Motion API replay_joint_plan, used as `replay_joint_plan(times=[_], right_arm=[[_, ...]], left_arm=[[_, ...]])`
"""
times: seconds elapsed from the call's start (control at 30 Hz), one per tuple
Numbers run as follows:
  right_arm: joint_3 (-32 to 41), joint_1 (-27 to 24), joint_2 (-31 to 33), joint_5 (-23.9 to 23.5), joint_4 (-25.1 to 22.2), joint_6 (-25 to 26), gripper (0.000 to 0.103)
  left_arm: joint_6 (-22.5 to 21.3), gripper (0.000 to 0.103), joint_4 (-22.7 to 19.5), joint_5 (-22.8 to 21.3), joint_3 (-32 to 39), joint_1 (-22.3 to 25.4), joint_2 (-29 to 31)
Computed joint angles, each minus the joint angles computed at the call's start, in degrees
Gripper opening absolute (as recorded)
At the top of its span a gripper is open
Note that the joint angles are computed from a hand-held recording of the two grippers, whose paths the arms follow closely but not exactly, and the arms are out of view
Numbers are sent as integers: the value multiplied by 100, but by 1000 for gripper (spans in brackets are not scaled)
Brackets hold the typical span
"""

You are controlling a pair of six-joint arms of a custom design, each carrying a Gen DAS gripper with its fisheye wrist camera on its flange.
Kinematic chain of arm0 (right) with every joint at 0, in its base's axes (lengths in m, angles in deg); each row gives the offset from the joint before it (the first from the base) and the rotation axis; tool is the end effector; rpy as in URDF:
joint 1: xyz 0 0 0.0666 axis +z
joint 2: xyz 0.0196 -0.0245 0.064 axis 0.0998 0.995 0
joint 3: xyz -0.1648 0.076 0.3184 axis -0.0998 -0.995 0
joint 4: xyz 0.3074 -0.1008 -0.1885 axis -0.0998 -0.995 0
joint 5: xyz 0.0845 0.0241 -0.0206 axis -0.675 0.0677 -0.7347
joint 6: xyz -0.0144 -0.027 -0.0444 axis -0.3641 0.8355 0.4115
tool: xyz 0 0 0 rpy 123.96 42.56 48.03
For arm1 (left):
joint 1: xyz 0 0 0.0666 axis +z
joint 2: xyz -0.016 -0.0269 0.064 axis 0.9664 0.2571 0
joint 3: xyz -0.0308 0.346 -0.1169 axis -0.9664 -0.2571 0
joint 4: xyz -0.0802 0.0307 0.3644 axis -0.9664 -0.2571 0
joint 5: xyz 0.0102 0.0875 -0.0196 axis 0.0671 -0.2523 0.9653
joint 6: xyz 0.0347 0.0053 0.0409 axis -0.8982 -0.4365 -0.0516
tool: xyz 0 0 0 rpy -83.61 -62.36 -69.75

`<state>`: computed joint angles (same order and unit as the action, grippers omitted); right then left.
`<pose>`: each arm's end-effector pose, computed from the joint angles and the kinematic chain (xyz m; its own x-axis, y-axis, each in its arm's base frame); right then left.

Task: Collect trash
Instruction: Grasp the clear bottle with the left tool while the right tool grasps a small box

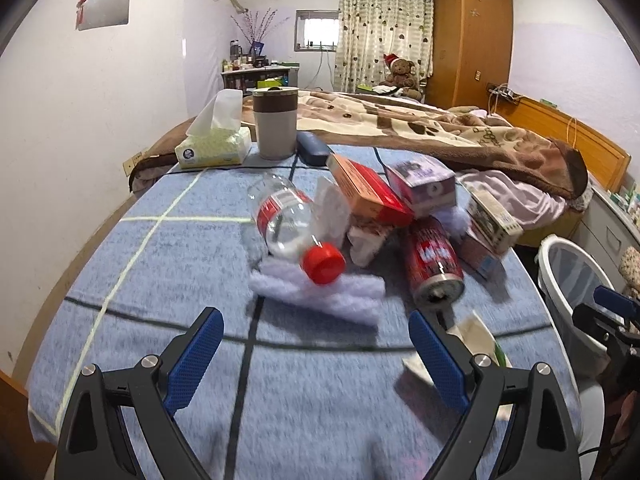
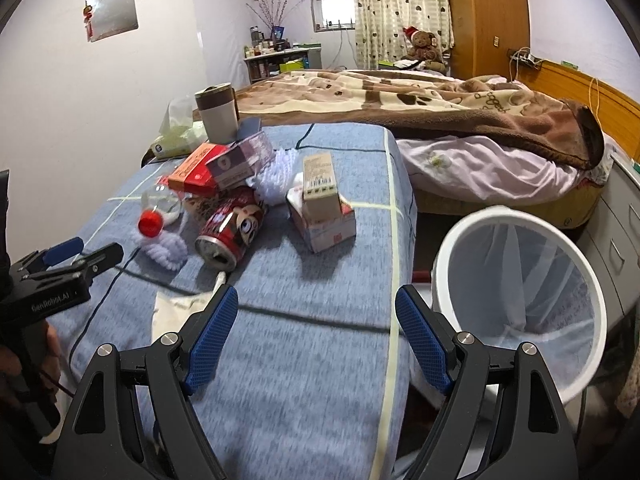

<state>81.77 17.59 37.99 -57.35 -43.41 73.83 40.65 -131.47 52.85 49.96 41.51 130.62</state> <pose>0.5103 0.1097 0.4957 -0.6780 -0.0617 -0.7325 -0.2110 0.9709 0.1135 0.4908 -0.3079 0.4973 -0.6589 -0.0701 -0.7490 -0.0641 0.9973 -0.0370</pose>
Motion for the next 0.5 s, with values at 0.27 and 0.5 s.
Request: replay_joint_plan(times=[0.27, 0.5], right_arm=[[720, -46, 607, -81, -100, 82, 82], [1379, -76, 1163, -52, -247, 81, 81]], left_arm=[[38, 95, -214, 283, 1241, 408, 814], [150, 89, -810, 643, 2729, 712, 1831]])
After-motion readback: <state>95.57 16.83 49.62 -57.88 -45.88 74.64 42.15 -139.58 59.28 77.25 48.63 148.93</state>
